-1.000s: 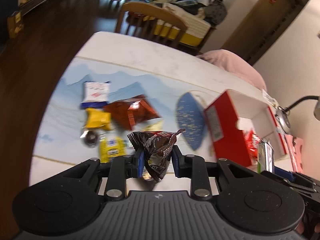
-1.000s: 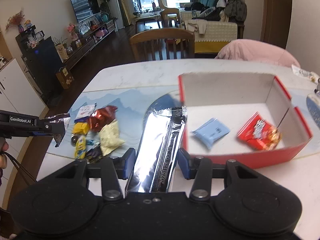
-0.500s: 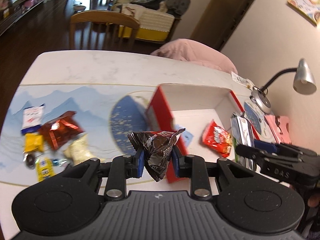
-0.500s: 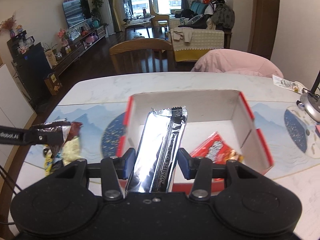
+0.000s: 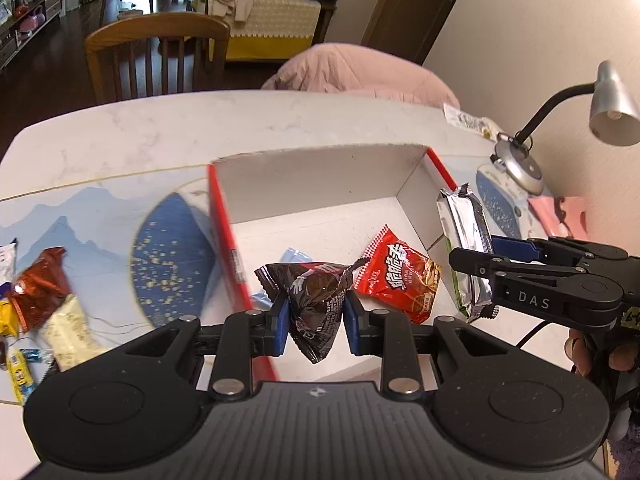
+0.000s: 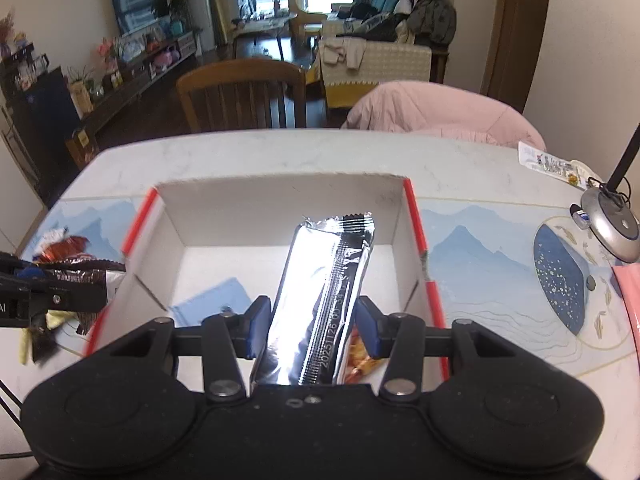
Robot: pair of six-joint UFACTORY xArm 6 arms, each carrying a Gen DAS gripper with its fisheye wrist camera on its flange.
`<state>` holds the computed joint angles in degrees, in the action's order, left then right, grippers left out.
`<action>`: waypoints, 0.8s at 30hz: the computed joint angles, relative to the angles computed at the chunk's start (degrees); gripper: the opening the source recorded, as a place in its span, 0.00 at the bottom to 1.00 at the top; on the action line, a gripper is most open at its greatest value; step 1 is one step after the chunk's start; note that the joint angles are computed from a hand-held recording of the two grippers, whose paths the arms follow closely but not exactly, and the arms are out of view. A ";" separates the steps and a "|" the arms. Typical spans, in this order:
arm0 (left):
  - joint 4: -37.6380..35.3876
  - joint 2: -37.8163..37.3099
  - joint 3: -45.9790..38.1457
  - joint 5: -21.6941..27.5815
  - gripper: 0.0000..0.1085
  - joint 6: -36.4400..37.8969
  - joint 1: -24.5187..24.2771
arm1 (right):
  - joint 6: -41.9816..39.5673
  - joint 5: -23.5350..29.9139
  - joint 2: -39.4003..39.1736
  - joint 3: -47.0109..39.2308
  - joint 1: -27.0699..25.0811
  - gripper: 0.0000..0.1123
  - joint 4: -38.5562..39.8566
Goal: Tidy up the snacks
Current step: 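Carry the silver bar and chocolate wrapper into the box and release them with both grippers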
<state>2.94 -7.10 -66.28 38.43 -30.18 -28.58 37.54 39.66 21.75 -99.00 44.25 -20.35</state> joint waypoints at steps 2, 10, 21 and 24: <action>1.04 2.69 -2.51 1.22 0.25 -0.96 -0.54 | -2.45 0.41 1.13 -0.84 -0.72 0.41 1.43; 5.09 14.28 -14.07 7.61 0.25 -2.57 -1.88 | -13.53 1.44 5.45 -5.14 -2.18 0.41 7.96; 5.76 24.56 -23.84 15.64 0.25 -1.55 -3.15 | -20.30 -2.58 3.74 0.27 -4.08 0.41 16.90; 5.21 25.56 -24.88 16.41 0.25 -1.35 -3.32 | -21.56 -3.99 2.69 2.11 -4.48 0.41 18.72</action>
<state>8.16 18.46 -91.16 54.84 -31.53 -31.90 15.98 35.66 24.44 -96.89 39.77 -1.63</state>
